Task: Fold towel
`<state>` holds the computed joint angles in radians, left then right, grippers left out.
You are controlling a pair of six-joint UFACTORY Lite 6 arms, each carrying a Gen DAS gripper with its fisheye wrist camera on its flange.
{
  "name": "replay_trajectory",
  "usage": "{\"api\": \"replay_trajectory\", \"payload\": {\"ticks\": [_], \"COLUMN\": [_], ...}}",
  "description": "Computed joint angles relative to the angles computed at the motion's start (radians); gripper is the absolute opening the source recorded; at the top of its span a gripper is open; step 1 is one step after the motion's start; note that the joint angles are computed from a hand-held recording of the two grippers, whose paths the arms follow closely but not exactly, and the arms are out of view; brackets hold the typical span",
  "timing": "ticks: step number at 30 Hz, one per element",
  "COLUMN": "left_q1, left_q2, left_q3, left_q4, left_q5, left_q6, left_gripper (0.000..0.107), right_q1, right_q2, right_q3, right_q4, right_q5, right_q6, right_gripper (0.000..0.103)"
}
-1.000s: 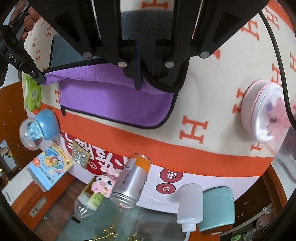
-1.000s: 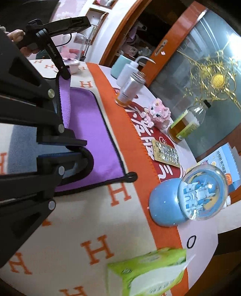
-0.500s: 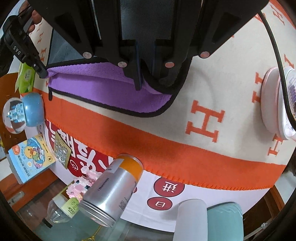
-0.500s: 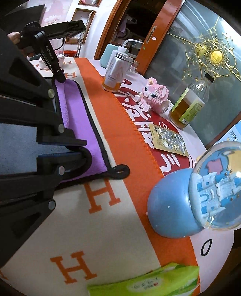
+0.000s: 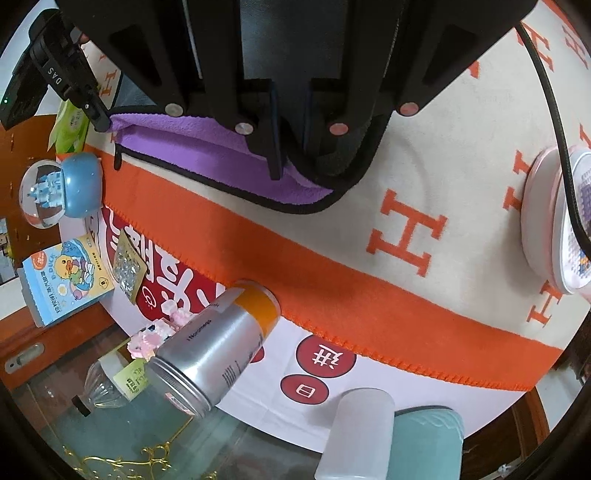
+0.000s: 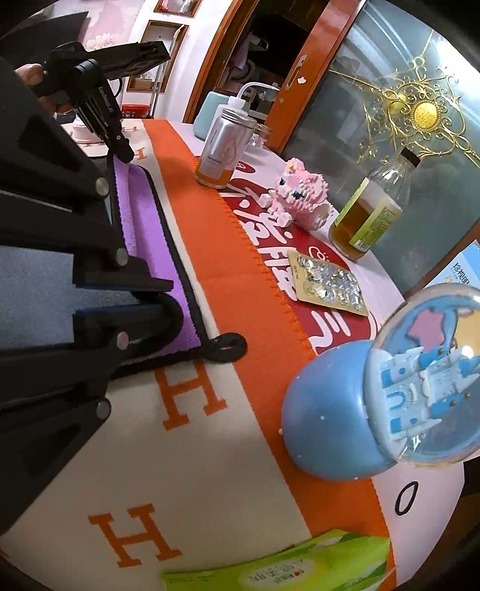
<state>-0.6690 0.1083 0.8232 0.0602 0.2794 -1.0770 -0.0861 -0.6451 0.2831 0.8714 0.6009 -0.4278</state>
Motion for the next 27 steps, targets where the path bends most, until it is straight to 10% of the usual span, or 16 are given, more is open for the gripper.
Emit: {"api": "replay_trajectory", "payload": {"ticks": [5,11,20,27], "left_q1": [0.031,-0.033,-0.171,-0.394], "left_q2": [0.007,-0.095,-0.254,-0.466], "left_q3": [-0.018,-0.033,-0.019,-0.095], "left_q4": [-0.213,0.193,0.511,0.615], "left_q5": [-0.018,0.033,0.25,0.486], "left_q6": [0.182,-0.218,-0.515,-0.688], "left_gripper": [0.031,0.052,0.053,0.057], "right_q1": [-0.006,-0.117,-0.021,0.279], "right_q2": [0.027,-0.097,-0.232,-0.481], "right_q3": [0.003,-0.023,0.028,0.069], "right_q4": [0.024,0.119,-0.128,-0.625], "right_q5": [0.008,0.124,0.116,0.199], "right_q6": [-0.024,-0.133,0.104,0.657], "right_gripper": [0.013,0.047,0.047,0.047]}}
